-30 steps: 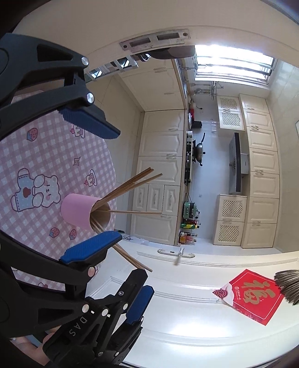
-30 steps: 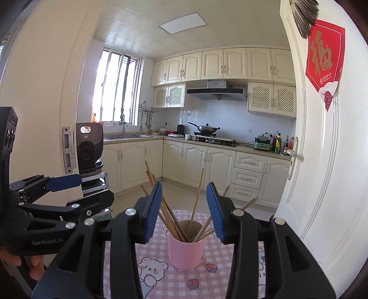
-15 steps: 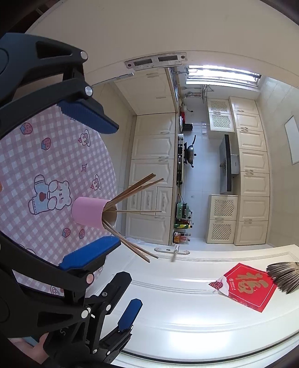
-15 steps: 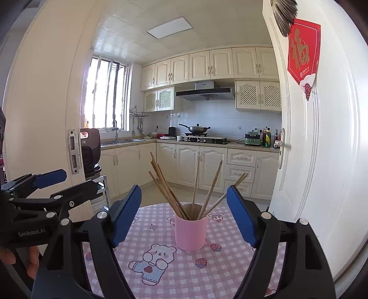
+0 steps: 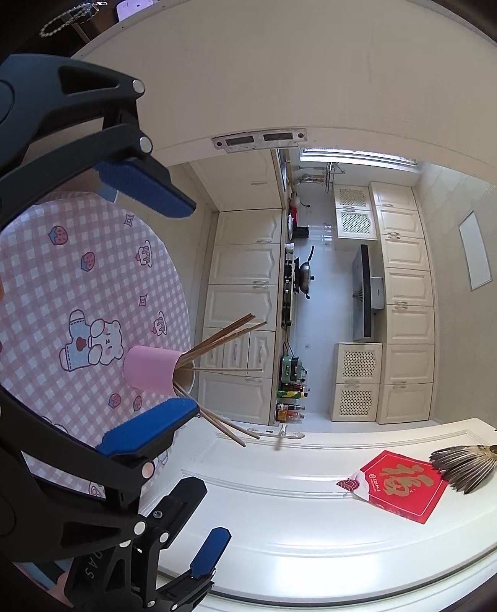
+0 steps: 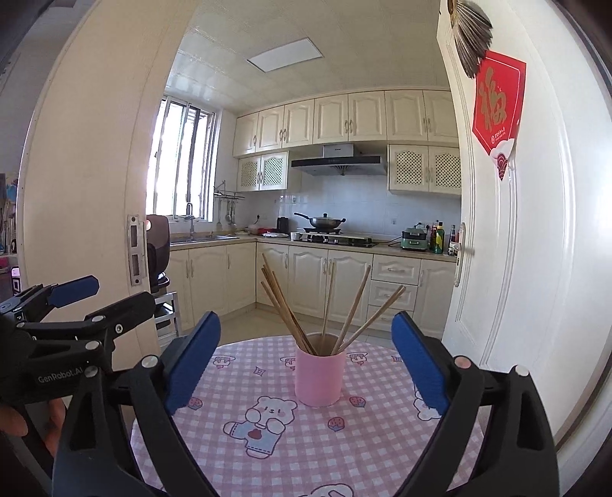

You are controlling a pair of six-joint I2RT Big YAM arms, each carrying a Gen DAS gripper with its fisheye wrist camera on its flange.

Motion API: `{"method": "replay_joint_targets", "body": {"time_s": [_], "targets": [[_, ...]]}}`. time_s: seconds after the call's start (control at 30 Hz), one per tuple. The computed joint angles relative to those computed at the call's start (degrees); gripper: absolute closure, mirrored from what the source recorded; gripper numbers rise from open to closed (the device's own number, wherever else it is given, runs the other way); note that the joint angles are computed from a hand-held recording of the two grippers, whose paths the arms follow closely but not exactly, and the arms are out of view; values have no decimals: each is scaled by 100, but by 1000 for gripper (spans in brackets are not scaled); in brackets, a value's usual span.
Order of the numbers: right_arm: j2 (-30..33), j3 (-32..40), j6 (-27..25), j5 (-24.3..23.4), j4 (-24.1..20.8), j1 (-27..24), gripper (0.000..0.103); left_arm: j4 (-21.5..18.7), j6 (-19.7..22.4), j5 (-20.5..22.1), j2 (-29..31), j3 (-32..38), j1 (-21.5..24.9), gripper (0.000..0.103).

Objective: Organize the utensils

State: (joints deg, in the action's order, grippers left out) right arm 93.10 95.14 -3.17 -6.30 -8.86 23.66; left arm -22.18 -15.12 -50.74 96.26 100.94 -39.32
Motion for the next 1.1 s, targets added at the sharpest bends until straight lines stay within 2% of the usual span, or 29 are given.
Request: {"method": "replay_joint_targets", "body": {"time_s": [0.23,0.33,0.43,0.53,0.9,1.1], "targets": [[-126,-168,-5,-1,195,8,12,385,357,-170,-76,-136,-86,9],[-171,-264,-62,76,348,26,12,430,408,-214,-86,-151,-96,8],[-207,-347,-61,126,509,36,11,542,638,-366,-61,-155,-124,8],[-180,-308,-15,80,478,17,11,463,616,-427,-37,-100,-134,8],[-171,-320,14,31,513,20,10,672,729,-463,-59,-160,-144,8],[-162,-323,41,38,481,29,10,630,708,-474,-49,-136,-148,8]]}}
